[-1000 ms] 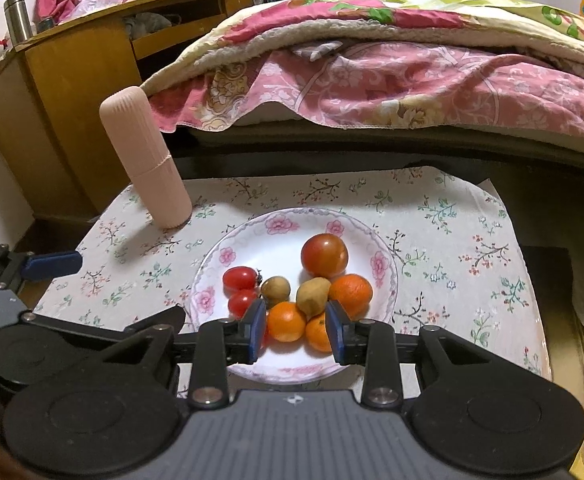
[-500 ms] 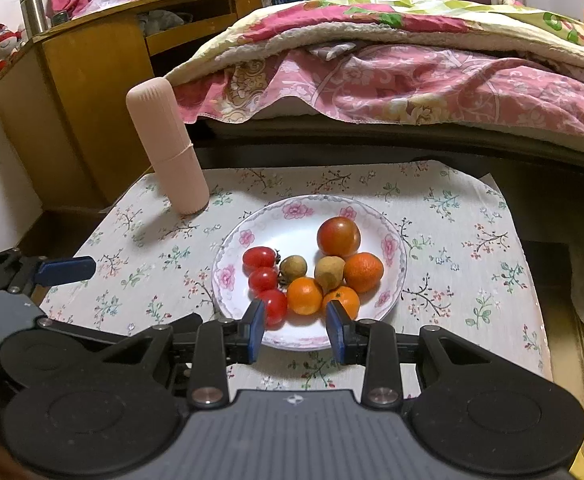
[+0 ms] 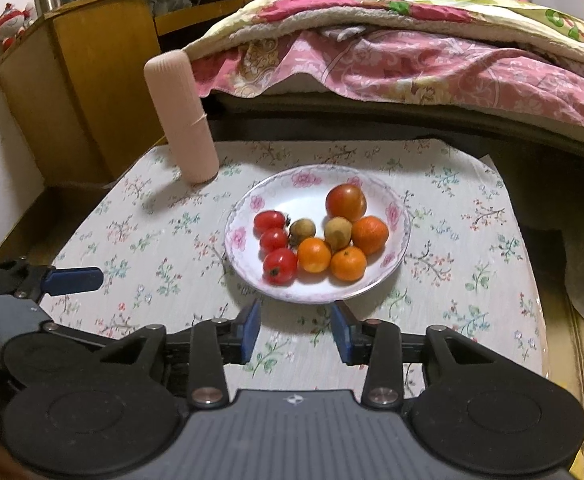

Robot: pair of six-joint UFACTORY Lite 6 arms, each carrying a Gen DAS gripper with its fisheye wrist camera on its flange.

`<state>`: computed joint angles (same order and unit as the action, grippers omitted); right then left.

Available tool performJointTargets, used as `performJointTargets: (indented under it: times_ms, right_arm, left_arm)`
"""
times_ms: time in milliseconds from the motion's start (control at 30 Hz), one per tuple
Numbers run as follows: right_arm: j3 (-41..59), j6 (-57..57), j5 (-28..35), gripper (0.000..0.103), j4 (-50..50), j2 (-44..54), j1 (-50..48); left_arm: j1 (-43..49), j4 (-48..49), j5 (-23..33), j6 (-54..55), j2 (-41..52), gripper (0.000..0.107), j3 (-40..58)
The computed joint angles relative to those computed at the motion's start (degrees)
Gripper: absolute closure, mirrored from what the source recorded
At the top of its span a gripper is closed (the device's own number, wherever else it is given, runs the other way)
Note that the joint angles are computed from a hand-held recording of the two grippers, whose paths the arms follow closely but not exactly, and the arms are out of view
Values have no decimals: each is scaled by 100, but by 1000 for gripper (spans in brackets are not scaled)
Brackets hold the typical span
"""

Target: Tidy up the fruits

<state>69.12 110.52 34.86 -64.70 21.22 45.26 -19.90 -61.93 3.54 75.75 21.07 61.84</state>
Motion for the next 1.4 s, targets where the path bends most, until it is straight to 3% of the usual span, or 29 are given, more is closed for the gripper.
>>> performJointTargets:
  times_ms: [167, 867, 1400]
  right_arm:
    - [30, -98, 166, 62, 123, 40, 199]
    - [-24, -96, 256, 62, 388, 35, 439]
    - [-125, 1, 377, 62, 403, -87, 555]
  left_arm:
    - [83, 112, 207, -211, -140, 4, -193]
    - [128, -827, 151, 727, -357, 4, -587]
    - [207, -849, 136, 690, -523, 4, -748]
